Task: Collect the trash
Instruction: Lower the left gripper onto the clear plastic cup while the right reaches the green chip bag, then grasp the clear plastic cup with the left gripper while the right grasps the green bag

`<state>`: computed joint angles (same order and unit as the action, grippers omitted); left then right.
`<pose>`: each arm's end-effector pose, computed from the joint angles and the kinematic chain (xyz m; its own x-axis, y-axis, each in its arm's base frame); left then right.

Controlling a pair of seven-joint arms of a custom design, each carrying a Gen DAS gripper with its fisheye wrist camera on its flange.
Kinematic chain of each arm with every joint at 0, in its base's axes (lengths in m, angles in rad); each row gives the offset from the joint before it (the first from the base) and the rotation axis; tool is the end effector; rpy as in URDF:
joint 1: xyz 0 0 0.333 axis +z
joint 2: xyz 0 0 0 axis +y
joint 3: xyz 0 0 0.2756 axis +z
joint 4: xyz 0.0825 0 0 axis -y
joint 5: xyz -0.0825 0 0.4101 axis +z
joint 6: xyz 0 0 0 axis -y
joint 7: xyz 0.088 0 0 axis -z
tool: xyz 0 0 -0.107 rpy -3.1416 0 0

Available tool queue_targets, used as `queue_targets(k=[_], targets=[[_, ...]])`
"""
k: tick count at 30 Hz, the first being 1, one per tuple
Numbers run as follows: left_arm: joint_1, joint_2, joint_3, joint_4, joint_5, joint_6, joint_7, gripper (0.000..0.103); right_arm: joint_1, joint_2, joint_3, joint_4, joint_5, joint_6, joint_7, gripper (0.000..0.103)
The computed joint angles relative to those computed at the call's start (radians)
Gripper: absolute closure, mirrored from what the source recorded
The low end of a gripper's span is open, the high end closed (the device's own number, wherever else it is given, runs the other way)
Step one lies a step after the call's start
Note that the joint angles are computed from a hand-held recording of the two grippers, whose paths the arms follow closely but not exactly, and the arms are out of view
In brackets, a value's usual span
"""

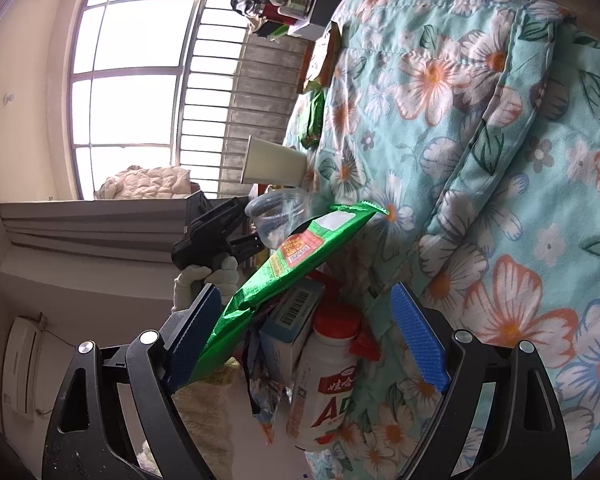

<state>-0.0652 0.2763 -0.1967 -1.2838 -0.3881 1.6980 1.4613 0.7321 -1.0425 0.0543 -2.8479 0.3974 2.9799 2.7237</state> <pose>0.6372 -0.1894 0.5806 -0.1259 -0.8897 0.4389 -0.9916 0.0995 -0.0828 0.2672 0.2315 0.5635 -0.2237 -0.3069 -0.9251 -0.7350 0.6765 -0.0467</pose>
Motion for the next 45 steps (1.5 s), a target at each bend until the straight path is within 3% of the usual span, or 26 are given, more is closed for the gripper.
queue_targets(k=[4, 11, 14, 22, 29, 32, 36, 45], targets=[[0.022, -0.082, 0.007, -0.099, -0.046, 0.008, 0.059, 0.075, 0.034, 0.058, -0.029, 0.049, 0.002, 0.017, -0.034, 0.020], [0.040, -0.220, 0.036, -0.278, -0.156, 0.012, 0.165, 0.082, 0.042, 0.121, -0.022, 0.123, 0.011, 0.006, -0.073, 0.020], [0.040, -0.278, 0.055, -0.358, -0.204, 0.042, 0.199, 0.091, 0.058, 0.153, -0.038, 0.146, 0.030, 0.022, -0.091, 0.020], [0.018, -0.439, 0.096, -0.559, -0.277, 0.168, 0.305, 0.096, 0.113, 0.258, -0.105, 0.224, 0.108, 0.015, -0.155, 0.030], [-0.003, -0.534, 0.136, -0.658, -0.333, 0.253, 0.341, 0.098, 0.178, 0.320, -0.147, 0.270, 0.212, 0.004, -0.259, 0.048], [-0.012, -0.593, 0.140, -0.710, -0.328, 0.329, 0.371, 0.099, 0.209, 0.335, -0.169, 0.280, 0.273, 0.014, -0.313, 0.059], [-0.034, -0.657, 0.172, -0.767, -0.369, 0.377, 0.413, 0.102, 0.260, 0.359, -0.204, 0.299, 0.357, 0.050, -0.393, 0.074], [-0.064, -0.699, 0.198, -0.819, -0.391, 0.447, 0.438, 0.103, 0.356, 0.355, -0.261, 0.310, 0.469, 0.146, -0.506, 0.093]])
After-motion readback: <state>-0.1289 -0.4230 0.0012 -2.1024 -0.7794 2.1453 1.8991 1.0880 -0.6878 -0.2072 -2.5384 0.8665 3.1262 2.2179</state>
